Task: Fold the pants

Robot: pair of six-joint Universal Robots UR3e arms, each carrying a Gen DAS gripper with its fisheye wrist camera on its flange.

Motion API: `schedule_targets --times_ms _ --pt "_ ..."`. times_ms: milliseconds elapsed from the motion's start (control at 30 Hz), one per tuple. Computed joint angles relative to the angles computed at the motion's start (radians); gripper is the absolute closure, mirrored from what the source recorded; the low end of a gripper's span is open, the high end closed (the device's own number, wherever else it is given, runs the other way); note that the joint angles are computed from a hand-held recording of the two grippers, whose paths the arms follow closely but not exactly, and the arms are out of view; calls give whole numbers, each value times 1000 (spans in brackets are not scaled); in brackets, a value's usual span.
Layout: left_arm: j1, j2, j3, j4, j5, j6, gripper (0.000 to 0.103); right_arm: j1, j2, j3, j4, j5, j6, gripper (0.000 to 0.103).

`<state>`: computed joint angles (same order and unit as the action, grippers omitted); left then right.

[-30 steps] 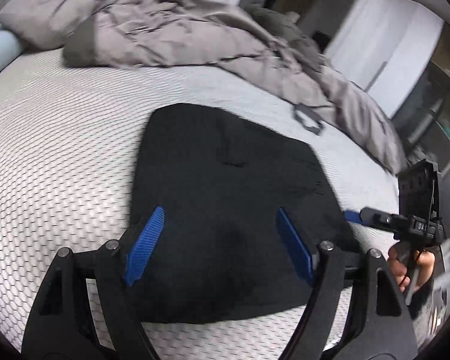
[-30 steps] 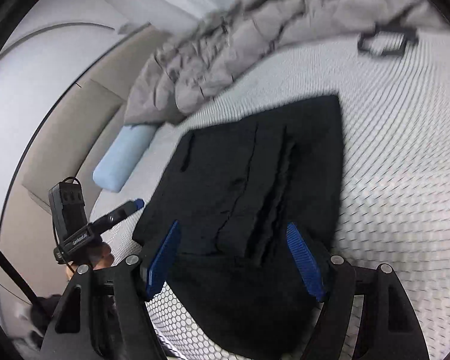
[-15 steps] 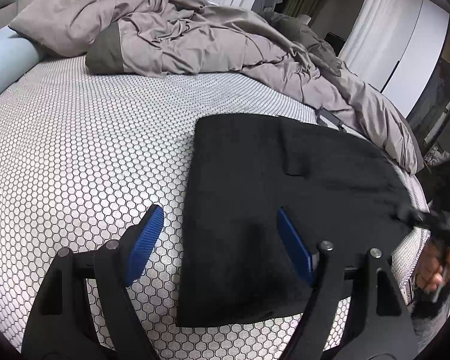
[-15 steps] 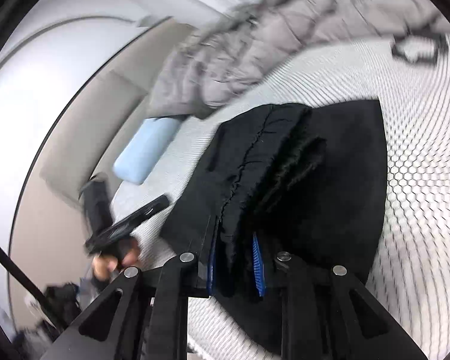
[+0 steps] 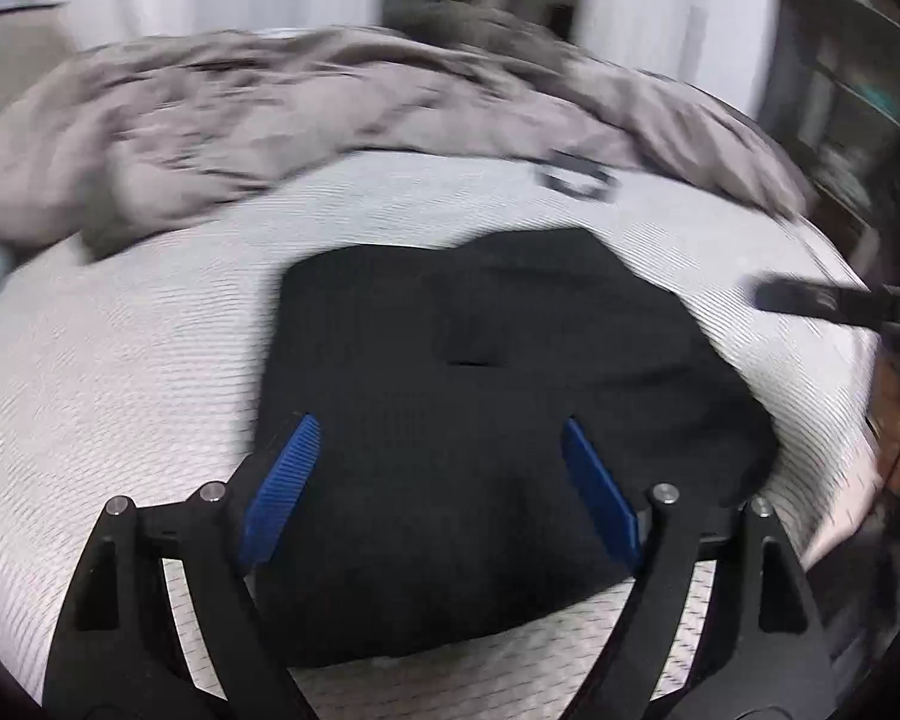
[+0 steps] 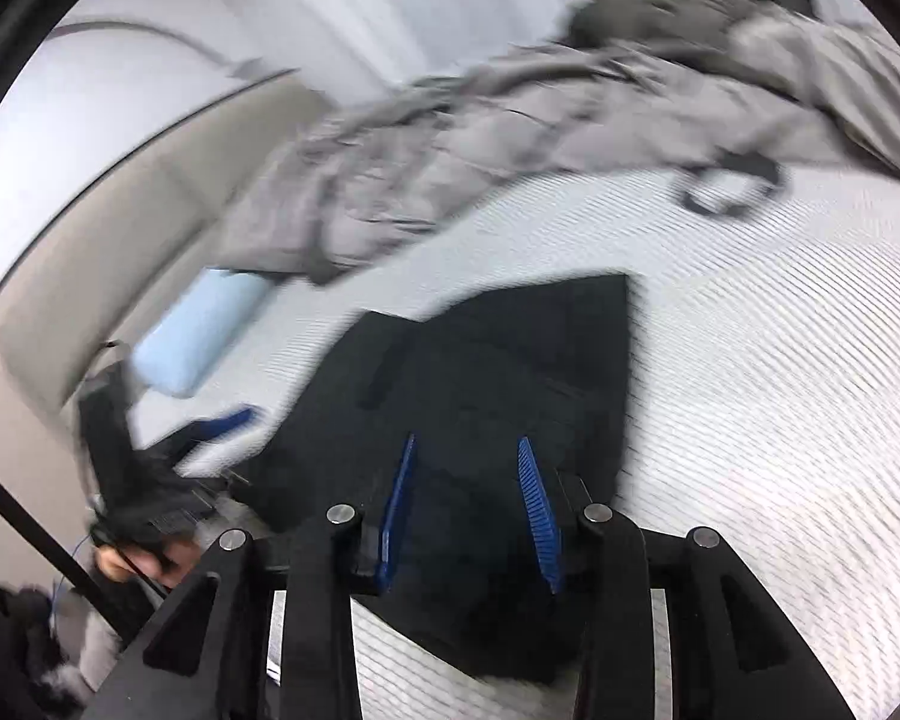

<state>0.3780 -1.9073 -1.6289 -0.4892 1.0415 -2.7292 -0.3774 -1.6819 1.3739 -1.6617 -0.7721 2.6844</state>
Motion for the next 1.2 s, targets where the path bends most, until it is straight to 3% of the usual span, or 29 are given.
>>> schedule_targets --times_ms 100,200,267,367,433,533,567,633,700,800,833,1000,1067,1167,1200 --pt "-43 -81 93 -122 -33 100 29 180 94 -8 -138 -87 17 67" --pt "-74 -117 93 -100 51 156 51 339 248 -77 -128 -269 7 67" --pt "-51 -99 61 -97 35 188 66 396 247 -11 -240 -369 -39 67" --pt "12 -34 -17 -102 16 236 72 409 175 48 -304 -495 -67 69" --pt "40 2 -88 -37 50 247 72 351 141 58 -261 -462 -105 69" --pt "58 52 -113 -49 54 246 72 365 116 52 -251 -485 -114 68" --pt "66 77 -122 -49 42 233 72 379 111 43 -254 -493 -104 68" --pt "96 92 -103 -90 -74 236 72 367 89 51 -257 -399 -93 67" --pt "66 32 -4 -133 -78 198 72 392 135 26 -302 -359 -44 65" --pt "-12 -148 225 -247 38 153 72 467 285 -86 -320 -450 29 65" --pt "-9 -180 260 -273 32 157 72 480 330 -129 -287 -472 40 66" --pt "48 -115 156 -222 0 215 72 423 261 -84 -233 -564 -50 66" --pt "47 -100 127 -193 13 220 72 342 212 -55 -183 -463 -95 66" --pt "27 -70 157 -208 68 219 72 331 174 -39 -187 -433 -99 66" --pt "31 -72 182 -195 44 202 72 329 179 -56 -186 -394 -103 65"
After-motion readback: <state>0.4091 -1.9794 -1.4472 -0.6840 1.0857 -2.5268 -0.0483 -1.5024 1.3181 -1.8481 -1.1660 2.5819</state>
